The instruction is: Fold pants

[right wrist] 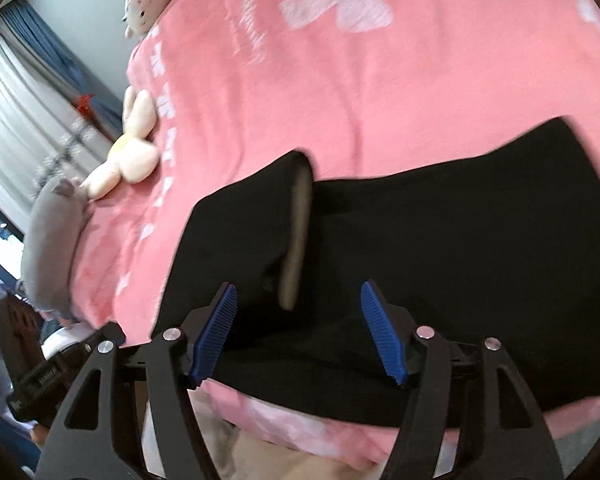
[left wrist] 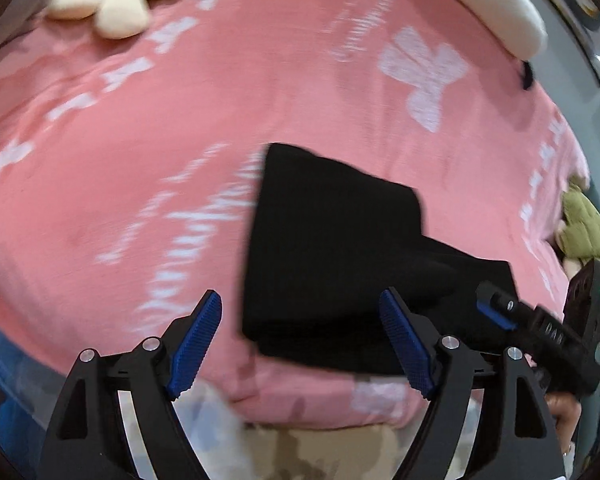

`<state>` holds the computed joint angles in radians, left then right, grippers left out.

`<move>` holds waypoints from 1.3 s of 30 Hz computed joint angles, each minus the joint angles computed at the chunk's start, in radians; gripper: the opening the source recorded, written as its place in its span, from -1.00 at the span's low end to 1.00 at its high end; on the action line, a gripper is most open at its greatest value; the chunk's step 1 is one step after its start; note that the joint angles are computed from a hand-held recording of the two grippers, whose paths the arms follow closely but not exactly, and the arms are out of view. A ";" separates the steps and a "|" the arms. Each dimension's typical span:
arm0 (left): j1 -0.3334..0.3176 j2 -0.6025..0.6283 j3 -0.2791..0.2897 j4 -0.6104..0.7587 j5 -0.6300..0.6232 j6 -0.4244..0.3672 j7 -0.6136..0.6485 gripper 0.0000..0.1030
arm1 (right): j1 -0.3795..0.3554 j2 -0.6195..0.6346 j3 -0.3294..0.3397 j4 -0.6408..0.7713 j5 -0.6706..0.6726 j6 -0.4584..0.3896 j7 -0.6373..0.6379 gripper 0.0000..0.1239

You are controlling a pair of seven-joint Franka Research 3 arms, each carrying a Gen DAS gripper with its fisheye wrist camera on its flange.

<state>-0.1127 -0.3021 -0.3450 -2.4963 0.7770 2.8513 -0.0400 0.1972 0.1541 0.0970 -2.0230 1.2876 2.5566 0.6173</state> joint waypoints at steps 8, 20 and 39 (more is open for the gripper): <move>0.006 -0.055 0.025 -0.083 -0.075 0.026 0.039 0.53 | 0.001 0.121 0.035 0.108 -0.019 -0.100 0.148 -0.01; 0.065 -0.082 0.000 -0.112 -0.130 0.125 0.086 0.55 | 0.065 -0.176 0.017 -0.042 0.221 0.125 -0.267 -0.75; -0.042 0.205 0.058 0.083 -0.342 0.288 0.248 0.59 | -0.064 0.234 -0.018 0.275 -0.216 -0.106 0.213 0.03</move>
